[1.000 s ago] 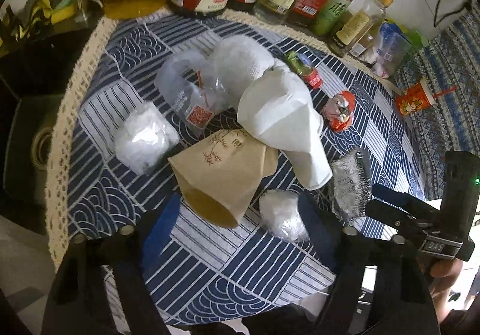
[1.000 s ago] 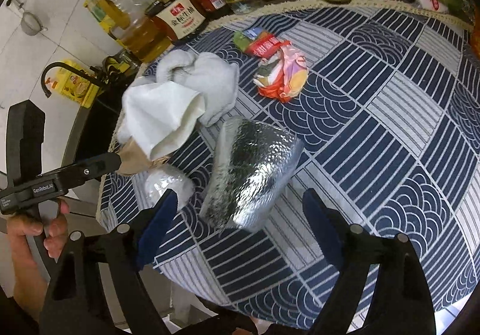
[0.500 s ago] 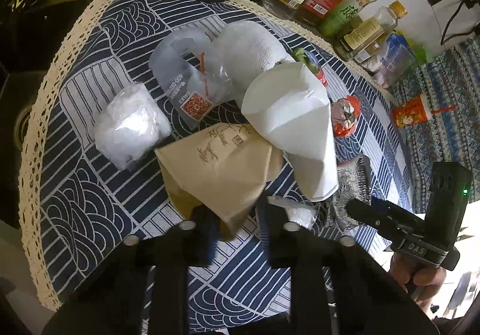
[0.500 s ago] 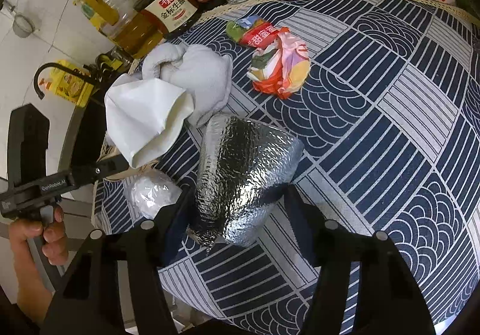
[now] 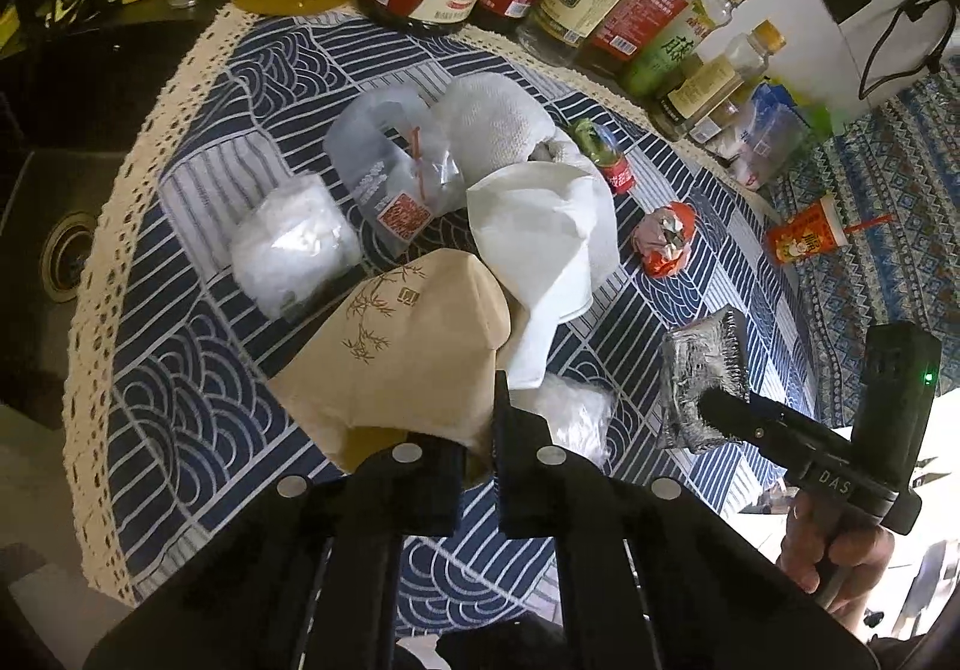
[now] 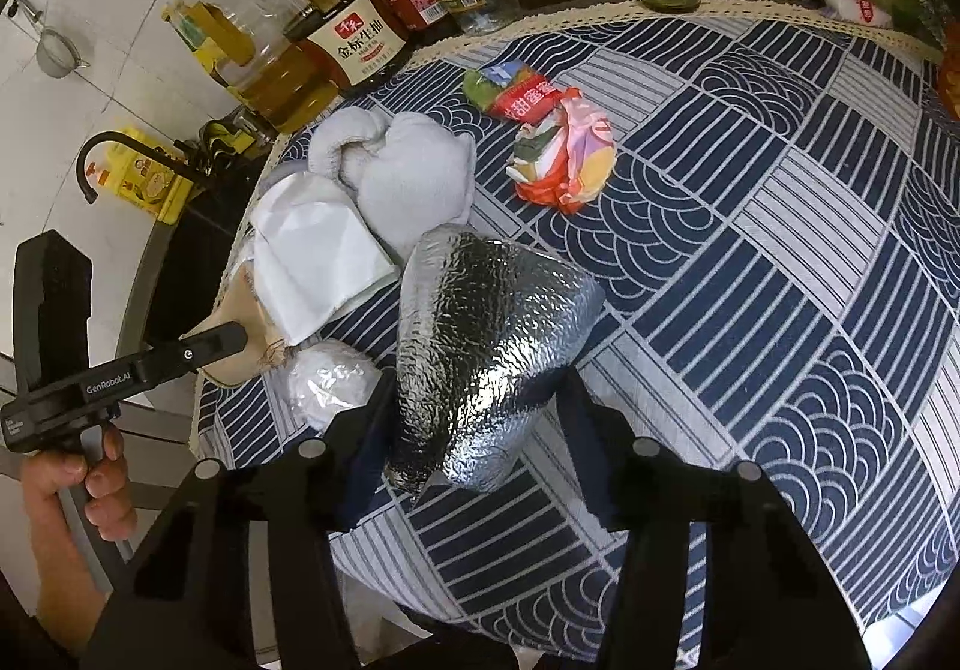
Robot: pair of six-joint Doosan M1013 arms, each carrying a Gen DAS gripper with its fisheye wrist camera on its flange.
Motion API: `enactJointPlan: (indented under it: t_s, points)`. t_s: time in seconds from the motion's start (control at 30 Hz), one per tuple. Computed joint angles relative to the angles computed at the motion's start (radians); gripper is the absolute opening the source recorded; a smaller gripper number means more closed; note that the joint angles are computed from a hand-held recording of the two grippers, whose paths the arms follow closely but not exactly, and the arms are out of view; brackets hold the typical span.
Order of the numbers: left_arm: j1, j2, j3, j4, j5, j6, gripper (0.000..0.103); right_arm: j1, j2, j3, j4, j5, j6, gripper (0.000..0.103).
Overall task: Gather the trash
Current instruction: 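Lift the foil and paper bag and carry both down toward the black bin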
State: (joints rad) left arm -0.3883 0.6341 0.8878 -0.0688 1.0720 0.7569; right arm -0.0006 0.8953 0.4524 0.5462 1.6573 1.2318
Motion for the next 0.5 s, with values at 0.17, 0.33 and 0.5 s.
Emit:
enactJointPlan:
  t_s: [0.17, 0.33, 0.5]
  points:
    - [-0.007, -0.032, 0.046, 0.016, -0.018, -0.013, 0.006, -0.005, -0.045, 0.070, 0.002, -0.037, -0.014, 0.054]
    - [-0.018, -0.072, 0.100, 0.027, -0.054, -0.020, 0.006, -0.008, -0.097, 0.146, 0.005, -0.074, -0.031, 0.054]
    - [-0.034, -0.117, 0.154, 0.035, -0.087, -0.007, 0.006, -0.008, -0.160, 0.237, -0.001, -0.112, -0.059, 0.054]
